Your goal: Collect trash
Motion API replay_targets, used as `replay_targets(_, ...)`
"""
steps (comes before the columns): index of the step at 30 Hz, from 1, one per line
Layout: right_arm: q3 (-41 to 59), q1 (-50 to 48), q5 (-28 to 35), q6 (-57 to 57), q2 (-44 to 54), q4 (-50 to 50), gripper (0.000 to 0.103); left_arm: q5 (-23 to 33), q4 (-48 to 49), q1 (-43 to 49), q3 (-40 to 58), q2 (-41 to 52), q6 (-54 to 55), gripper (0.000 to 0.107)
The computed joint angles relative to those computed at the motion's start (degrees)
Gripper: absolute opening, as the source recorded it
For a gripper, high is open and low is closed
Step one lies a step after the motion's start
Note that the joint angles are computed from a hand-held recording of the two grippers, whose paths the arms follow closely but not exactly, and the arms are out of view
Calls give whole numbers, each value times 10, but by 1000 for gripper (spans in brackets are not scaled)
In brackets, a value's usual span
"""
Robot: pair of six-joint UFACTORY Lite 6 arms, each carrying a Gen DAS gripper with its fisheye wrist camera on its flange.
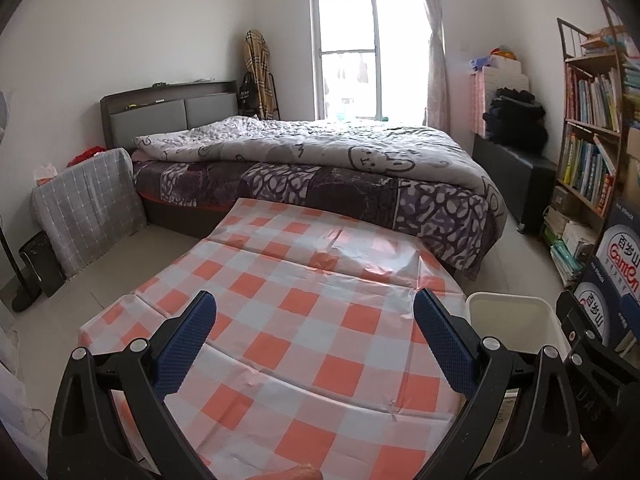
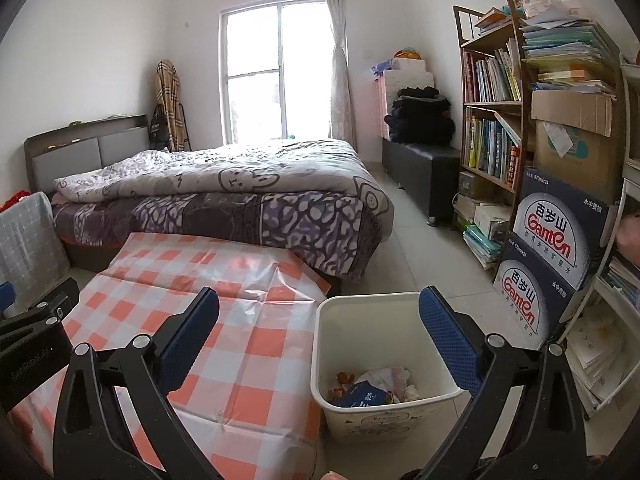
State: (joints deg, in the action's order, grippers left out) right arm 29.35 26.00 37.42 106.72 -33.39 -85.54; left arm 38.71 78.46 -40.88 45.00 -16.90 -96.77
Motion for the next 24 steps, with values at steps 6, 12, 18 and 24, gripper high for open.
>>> replay_targets(6,-3,-7,-11,-2,0,3,96,1,-2,2,0,4,0,96)
replay_targets(12,-4,-15,-26,-5,2,8,96,-3,7,4,-5,4,-7,96)
replay_targets(18,-2,-25,-38,-10,5,15,96,-5,9,6,-7,5,-9,96)
replay_targets(24,3,-41,-54,-18,12,29,96,-15,15,12,-13,5,-7,96)
